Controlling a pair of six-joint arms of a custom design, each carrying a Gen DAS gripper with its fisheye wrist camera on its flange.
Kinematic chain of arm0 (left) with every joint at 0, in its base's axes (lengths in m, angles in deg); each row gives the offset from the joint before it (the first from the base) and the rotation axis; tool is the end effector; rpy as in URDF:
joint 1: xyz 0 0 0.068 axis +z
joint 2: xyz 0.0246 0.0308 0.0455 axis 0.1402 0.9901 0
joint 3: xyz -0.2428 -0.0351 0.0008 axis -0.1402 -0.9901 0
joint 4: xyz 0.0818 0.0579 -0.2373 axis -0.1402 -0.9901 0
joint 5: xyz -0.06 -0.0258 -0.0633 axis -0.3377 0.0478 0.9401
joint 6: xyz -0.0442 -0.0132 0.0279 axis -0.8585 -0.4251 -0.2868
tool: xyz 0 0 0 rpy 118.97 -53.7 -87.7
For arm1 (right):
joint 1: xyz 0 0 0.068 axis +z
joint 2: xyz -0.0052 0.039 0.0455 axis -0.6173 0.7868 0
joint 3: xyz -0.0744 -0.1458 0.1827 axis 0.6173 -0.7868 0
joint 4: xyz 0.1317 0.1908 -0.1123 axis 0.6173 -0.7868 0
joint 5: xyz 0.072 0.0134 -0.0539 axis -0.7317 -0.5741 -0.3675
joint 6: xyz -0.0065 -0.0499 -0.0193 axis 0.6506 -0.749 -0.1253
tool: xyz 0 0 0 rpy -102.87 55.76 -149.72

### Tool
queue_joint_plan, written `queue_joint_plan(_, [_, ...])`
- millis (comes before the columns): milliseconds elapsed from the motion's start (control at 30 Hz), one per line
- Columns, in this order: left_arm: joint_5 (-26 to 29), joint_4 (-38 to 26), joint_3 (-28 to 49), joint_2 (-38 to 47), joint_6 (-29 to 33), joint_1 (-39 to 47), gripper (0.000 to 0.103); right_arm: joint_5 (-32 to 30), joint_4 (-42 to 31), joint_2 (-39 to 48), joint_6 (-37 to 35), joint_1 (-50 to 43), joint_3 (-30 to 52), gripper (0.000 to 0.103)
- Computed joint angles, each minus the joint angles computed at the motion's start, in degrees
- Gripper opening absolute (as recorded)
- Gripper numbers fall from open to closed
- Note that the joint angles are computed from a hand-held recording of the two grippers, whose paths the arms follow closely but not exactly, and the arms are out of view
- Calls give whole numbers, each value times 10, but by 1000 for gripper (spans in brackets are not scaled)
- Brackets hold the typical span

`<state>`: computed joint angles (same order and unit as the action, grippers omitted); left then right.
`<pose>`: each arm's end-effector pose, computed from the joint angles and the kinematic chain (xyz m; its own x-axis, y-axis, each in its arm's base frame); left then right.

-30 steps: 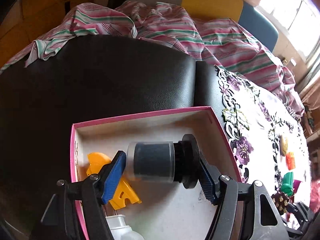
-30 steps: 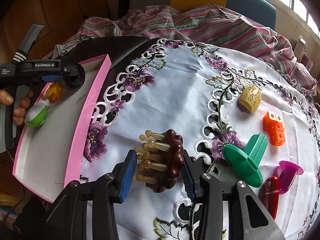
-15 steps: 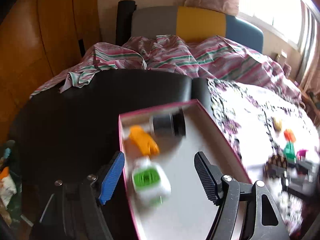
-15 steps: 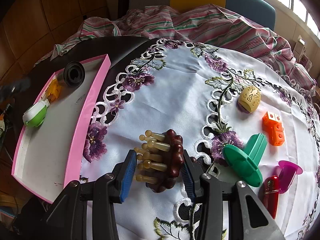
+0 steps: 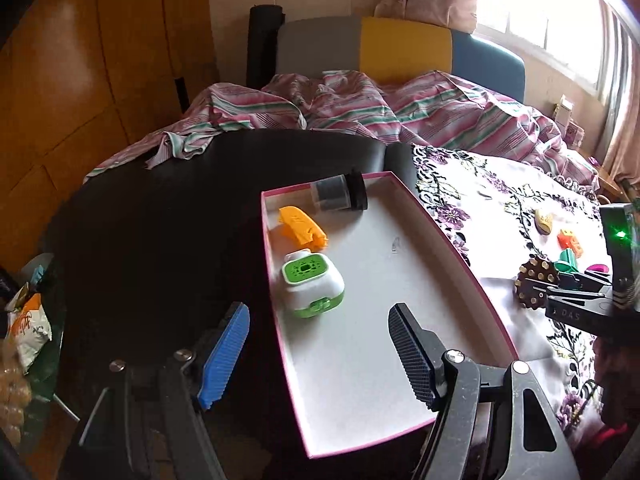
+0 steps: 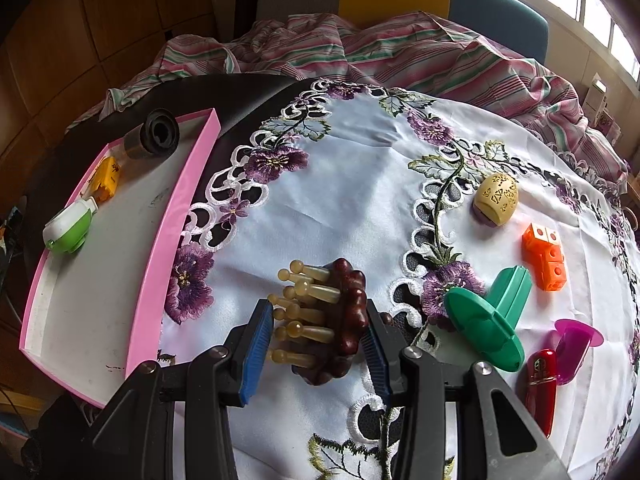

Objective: Organize rigid objects
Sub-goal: 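Lower the black cylinder into the pink tray with the left gripper, then carry the brown comb with the right gripper over the pink tray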

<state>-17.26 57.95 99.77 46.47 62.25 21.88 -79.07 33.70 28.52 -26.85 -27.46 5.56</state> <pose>0.1611 0.0298 0.1199 -0.7121 0.1383 -0.6884 0.1747 0.9845 0.0171 0.1923 0.0342 0.0627 -0.8441 -0.0202 -0.5357 -0.0406 0.9988 0.0264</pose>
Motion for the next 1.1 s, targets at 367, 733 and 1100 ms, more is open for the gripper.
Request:
queue_joint_plan(367, [54, -40, 4, -19, 53, 93, 73, 31, 10, 6, 9, 25, -2, 44])
queue_joint_plan(733, [94, -43, 15, 11, 85, 153, 73, 44, -39, -6, 34, 40, 20, 43])
queue_joint_plan(1100, [118, -40, 28, 46, 108, 193, 73, 69, -113, -96, 87, 159, 79, 43])
